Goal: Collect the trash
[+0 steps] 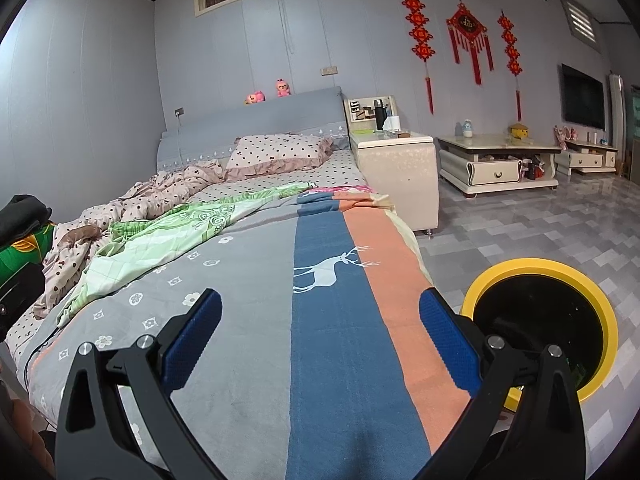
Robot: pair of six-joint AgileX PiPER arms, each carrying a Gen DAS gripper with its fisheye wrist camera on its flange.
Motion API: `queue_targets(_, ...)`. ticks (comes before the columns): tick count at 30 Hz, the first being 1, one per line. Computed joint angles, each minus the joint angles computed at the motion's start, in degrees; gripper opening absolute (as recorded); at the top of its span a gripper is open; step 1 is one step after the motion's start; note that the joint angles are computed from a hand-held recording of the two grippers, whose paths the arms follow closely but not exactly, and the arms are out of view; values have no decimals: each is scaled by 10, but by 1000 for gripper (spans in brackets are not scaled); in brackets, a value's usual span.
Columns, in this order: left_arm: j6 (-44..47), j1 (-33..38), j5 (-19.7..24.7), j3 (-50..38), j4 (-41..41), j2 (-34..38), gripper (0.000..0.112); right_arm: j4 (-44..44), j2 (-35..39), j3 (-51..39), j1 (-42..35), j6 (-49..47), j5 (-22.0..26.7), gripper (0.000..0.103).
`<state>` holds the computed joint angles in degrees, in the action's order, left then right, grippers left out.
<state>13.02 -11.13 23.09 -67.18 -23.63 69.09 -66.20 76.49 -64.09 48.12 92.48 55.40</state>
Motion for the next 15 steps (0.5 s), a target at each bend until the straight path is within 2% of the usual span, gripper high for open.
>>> queue_targets(15,-3,-2,-1,2,2,-2,95,7,-5,8,-4,3,0,95)
